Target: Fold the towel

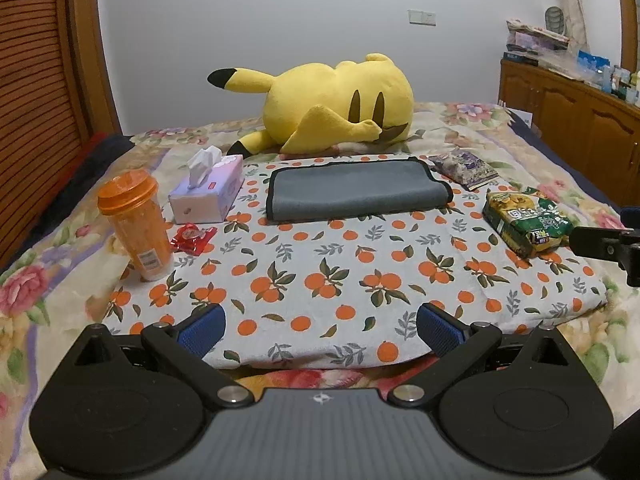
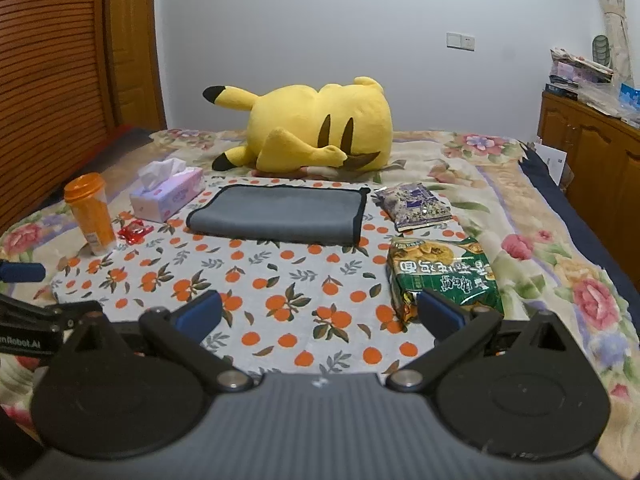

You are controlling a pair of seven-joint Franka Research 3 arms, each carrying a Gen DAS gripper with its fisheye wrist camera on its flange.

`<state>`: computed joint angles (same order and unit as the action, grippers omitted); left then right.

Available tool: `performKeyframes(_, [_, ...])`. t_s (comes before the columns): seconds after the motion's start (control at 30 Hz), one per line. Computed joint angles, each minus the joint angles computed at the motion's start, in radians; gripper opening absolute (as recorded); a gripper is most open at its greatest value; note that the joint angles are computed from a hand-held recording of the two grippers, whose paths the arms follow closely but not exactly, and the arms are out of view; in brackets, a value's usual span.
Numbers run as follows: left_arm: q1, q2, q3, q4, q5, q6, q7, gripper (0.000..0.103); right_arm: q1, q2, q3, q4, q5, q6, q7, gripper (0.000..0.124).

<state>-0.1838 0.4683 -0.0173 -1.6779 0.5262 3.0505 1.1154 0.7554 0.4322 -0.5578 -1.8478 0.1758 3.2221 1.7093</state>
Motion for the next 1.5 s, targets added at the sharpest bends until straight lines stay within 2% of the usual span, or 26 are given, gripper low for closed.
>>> performKeyframes(0.33, [-0.007,0.009,0.006,-0.014,-0.001,0.007,-0.014,0.103,-0.035,-0.001,0.045,-0.01,0.004,-0.002,0.004,0.103])
performKeyframes(0.5, [-0.015,0.014,0.018,-0.02,0.005,0.018,-0.025,0.103,-0.025,0.021,0.028,0.002,0.01,-0.017,0.018,0.103])
performKeyframes(0.77, [-0.036,0.017,0.048,-0.024,0.027,0.036,-0.05,0.103,-0.05,0.008,0.064,-0.022,0.042,0.036,-0.009,0.103])
performKeyframes(1.0, [-0.066,0.007,0.091,-0.043,0.057,0.062,-0.098,0.103,-0.019,0.011,0.039,-0.024,0.103,0.039,-0.059,0.103])
performKeyframes(1.3, [-0.157,-0.008,0.214,-0.068,0.141,0.123,-0.209,0.103,0.041,0.025,-0.024,-0.025,0.112,0.03,-0.069,0.103])
performKeyframes(1.5, [-0.287,-0.006,0.384,-0.089,0.169,0.206,-0.303,0.103,0.077,0.029,-0.058,-0.038,0.143,0.057,-0.09,0.103])
